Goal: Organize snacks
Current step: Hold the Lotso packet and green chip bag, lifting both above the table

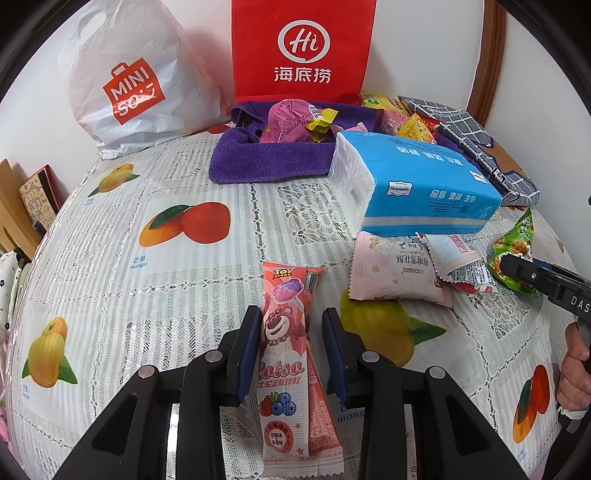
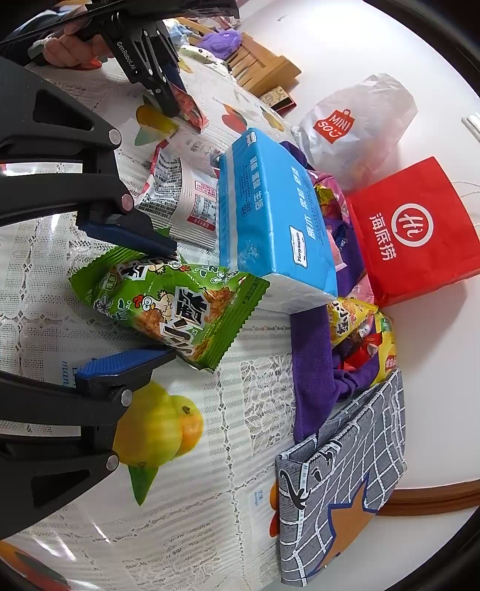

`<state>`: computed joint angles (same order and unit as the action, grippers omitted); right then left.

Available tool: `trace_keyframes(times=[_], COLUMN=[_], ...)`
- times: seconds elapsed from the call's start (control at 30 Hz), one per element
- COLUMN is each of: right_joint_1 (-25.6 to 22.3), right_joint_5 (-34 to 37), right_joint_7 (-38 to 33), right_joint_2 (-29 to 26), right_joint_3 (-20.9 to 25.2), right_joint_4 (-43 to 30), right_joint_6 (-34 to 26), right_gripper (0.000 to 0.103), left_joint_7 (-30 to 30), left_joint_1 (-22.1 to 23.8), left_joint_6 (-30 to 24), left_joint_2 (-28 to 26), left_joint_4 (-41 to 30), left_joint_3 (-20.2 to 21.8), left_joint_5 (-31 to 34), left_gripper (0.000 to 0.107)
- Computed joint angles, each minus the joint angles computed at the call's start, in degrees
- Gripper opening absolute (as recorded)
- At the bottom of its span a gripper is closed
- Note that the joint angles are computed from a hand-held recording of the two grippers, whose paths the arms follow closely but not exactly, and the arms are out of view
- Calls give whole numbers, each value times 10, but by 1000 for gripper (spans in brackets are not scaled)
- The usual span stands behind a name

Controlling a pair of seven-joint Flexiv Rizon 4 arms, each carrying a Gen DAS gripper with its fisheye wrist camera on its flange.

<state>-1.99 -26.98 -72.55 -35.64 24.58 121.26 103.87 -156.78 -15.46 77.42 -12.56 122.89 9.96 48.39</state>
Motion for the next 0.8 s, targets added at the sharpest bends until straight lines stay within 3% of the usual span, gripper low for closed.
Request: trace_keyframes(times=[0.43,0.53,0.6,0.8], right_joint_1=[-25,30,39,-13], right_joint_5=[-10,13,14,-19], right_joint_7=[0,-1,-3,6], right_joint_2=[-6,18,27,38], right_joint_3=[23,-32,-41,8], right_joint_4=[1,19,28,46], right_joint_6=[0,19,22,24], right_gripper=[46,45,45,39], left_joint_7=[-2,-16,-13,2], left_joint_1=[0,-6,-2,16], left_joint_6=[-7,-25,-25,19], left_joint_2=[3,9,14,36], left_joint_4=[0,-1,4,32], left_joint_3=[-1,-4,-11,-18], left_joint_5=[3,10,5,-20], left_gripper=[32,28,26,25])
